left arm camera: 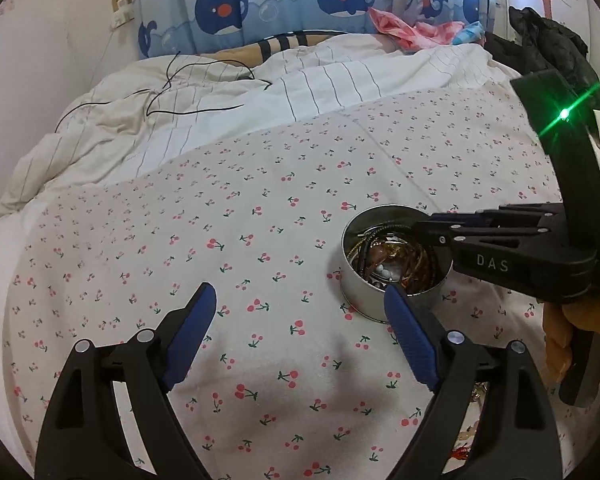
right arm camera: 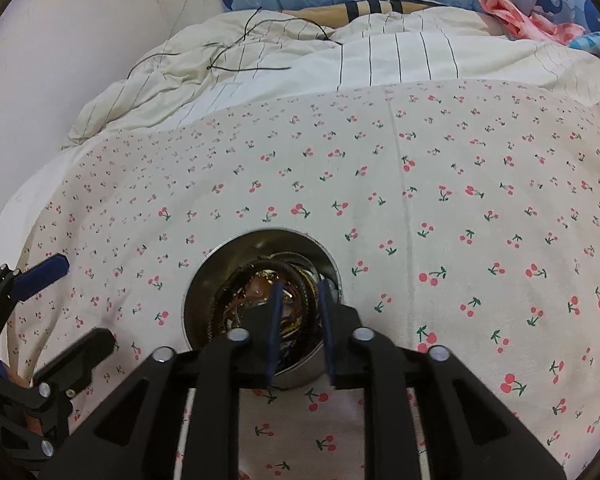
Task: Organize jewelry
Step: 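Close the left tool on the red cord bracelet in the dish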
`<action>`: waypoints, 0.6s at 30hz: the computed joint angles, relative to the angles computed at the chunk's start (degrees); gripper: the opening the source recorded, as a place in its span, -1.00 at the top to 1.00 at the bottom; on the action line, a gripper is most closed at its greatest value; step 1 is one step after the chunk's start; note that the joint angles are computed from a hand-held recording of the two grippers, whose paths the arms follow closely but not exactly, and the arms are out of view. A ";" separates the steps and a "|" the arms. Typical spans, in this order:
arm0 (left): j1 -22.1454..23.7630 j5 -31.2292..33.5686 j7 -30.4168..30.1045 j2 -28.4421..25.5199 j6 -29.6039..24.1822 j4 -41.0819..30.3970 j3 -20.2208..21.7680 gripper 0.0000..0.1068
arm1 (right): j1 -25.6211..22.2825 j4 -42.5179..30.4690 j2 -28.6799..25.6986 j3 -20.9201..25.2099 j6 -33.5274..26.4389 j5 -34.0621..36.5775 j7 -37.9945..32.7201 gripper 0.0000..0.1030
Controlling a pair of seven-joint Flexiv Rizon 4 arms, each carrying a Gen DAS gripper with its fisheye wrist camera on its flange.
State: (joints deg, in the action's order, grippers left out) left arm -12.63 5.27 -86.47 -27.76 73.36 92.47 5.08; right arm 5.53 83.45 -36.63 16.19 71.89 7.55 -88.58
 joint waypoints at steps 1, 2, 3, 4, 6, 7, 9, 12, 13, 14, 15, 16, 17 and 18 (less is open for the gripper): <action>-0.15 0.16 -0.15 -0.02 -0.04 -0.03 0.14 -0.54 | 0.22 0.22 0.16 -0.27 0.30 -0.14 0.15 0.48; -0.51 0.68 -0.42 -0.07 -0.11 -0.15 0.57 -0.54 | 0.27 0.34 0.24 -0.35 0.50 -0.21 0.19 0.48; -0.81 1.12 -0.61 -0.19 -0.27 -0.38 0.84 -0.54 | 0.15 0.39 0.29 -0.23 0.74 -0.10 0.14 0.46; -0.92 1.42 -0.62 -0.23 -0.37 -0.48 0.91 -0.55 | -0.08 0.46 0.34 0.00 1.01 0.14 0.09 0.44; -0.86 1.70 -0.48 -0.24 -0.30 -0.41 0.80 -0.55 | -0.07 0.68 0.58 -0.17 1.29 0.08 0.26 0.43; -0.86 1.77 -0.46 -0.23 -0.31 -0.40 0.76 -0.55 | -0.07 0.84 0.72 -0.29 1.63 0.08 0.45 0.38; -0.70 1.77 -0.19 -0.28 -0.45 -0.42 0.55 -0.55 | -0.17 1.33 1.11 -0.43 2.21 0.07 0.76 0.28; 0.46 0.42 1.28 -0.22 -1.35 -0.16 -0.71 -0.56 | -0.63 2.45 2.33 -0.67 2.61 -0.14 1.39 0.19; 1.58 -1.14 2.39 -0.04 -2.10 0.24 -1.93 -0.56 | -1.51 3.00 3.16 -0.06 1.69 0.05 0.82 0.13; 2.59 -2.75 3.53 0.11 -2.93 0.58 -3.08 -0.56 | -2.22 3.57 3.86 0.53 0.81 0.30 -0.07 0.10; 4.35 -5.49 5.57 0.51 -4.27 1.36 -5.11 -0.56 | -3.44 4.36 4.83 1.72 -0.81 0.78 -2.06 0.08; 5.56 -7.69 7.15 0.91 -5.05 2.22 -6.42 -0.56 | -4.25 5.09 5.70 2.53 -2.41 1.29 -4.06 0.07; 6.73 -9.98 8.76 1.46 -5.88 3.39 -7.62 -0.56 | -5.25 6.20 6.82 3.53 -4.27 2.04 -6.90 0.07; 7.91 -12.38 10.41 2.27 -6.20 5.32 -8.76 -0.56 | -6.10 7.89 8.22 4.33 -5.74 3.09 -9.96 0.07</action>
State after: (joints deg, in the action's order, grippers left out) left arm -4.72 -7.11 -76.07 -25.49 67.16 97.79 -3.68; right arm -0.58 91.34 -28.41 20.52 66.15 10.64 -98.53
